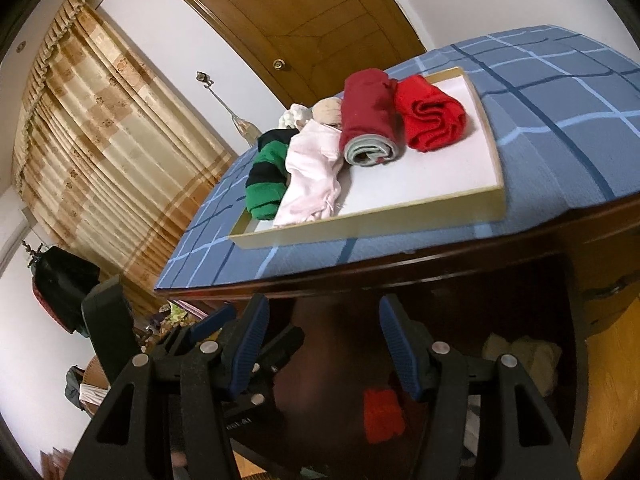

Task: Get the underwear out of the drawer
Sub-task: 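Pull both tools back from the tray and lower them toward the drawer, then grasp the red knit underwear with the left tool while the right tool grasps the grey underwear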

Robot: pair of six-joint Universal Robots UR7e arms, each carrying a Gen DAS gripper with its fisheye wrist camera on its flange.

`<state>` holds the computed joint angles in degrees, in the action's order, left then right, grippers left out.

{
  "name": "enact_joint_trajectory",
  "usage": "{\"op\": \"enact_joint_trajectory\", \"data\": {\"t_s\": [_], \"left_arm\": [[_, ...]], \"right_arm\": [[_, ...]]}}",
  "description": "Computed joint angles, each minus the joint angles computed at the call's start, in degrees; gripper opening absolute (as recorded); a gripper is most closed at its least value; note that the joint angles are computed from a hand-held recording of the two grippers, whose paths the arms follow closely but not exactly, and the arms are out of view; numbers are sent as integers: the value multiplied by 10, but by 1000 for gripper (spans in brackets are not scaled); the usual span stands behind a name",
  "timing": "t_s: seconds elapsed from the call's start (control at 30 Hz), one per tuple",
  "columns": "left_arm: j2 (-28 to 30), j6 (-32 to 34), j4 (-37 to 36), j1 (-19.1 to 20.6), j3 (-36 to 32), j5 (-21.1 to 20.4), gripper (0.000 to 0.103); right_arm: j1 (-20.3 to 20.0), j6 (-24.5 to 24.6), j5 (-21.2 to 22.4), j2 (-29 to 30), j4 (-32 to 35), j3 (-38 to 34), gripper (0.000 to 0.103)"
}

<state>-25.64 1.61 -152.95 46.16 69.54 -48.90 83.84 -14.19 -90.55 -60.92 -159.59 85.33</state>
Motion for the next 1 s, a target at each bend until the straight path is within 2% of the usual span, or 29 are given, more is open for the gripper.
{"op": "enact_joint_trajectory", "data": {"t_s": [0.3, 0.83, 1.0], "left_arm": [[-8, 3, 11, -6, 19, -4, 100], [0, -15, 135, -1, 10, -17, 100], [7, -22, 196, 7, -9, -45, 100]], "right_arm": [[-14, -7, -25, -47, -16, 54, 60], [-43, 4, -72, -74, -4, 86, 60], [-53, 6, -97, -68, 23, 83, 60]]}}
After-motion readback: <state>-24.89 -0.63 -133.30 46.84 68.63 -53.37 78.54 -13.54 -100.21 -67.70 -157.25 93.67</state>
